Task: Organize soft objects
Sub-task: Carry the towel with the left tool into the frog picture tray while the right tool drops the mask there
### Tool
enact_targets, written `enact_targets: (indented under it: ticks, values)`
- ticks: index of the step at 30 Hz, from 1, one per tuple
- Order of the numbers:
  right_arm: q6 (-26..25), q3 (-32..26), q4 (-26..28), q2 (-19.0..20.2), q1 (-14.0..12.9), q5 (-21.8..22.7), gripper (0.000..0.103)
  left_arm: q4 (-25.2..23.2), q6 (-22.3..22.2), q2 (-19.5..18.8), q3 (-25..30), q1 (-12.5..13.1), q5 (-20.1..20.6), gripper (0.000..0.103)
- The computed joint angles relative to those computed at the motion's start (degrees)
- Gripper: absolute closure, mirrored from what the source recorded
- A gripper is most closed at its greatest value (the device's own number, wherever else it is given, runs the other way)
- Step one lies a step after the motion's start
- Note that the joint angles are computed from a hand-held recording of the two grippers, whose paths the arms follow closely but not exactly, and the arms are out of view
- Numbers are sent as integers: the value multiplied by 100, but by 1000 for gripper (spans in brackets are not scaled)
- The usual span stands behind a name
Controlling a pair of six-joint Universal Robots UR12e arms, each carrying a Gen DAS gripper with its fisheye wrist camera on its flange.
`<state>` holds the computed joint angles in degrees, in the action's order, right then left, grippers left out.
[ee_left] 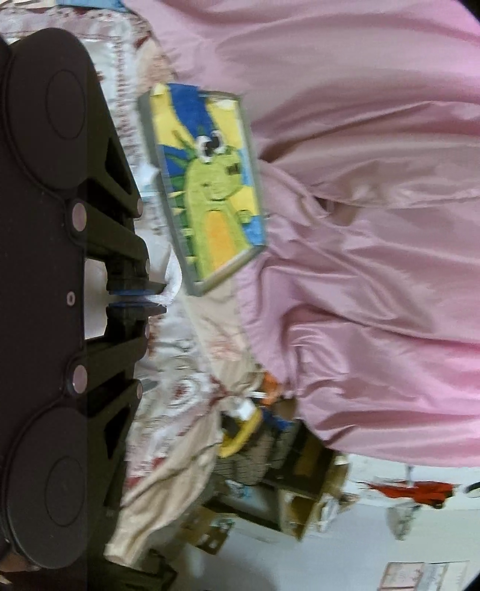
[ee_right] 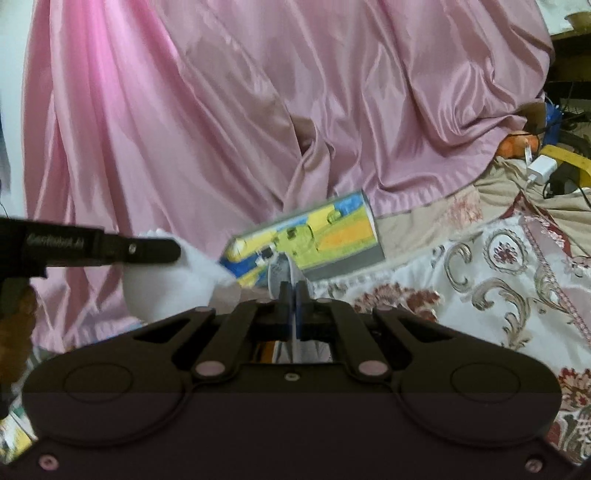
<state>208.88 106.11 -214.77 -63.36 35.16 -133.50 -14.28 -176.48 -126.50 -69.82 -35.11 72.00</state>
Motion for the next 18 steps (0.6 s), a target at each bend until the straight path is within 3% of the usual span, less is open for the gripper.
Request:
enact_targets:
  ticks: [5,9,13,18]
  values:
    - [-161,-56,-632,-33,-240,272,103,309,-156,-323,595,10,182,101]
    - [-184,-228,-726,-41,-546,608,103,283,-200,-783,1345,14,387,100]
    - [-18,-477,-410,-8,-893,1059,103,172,-374,-1344,2214,33,583,100]
    - [731,-927,240,156,-1282,1547,103,-338,-816,-2068,3353,74,756,100]
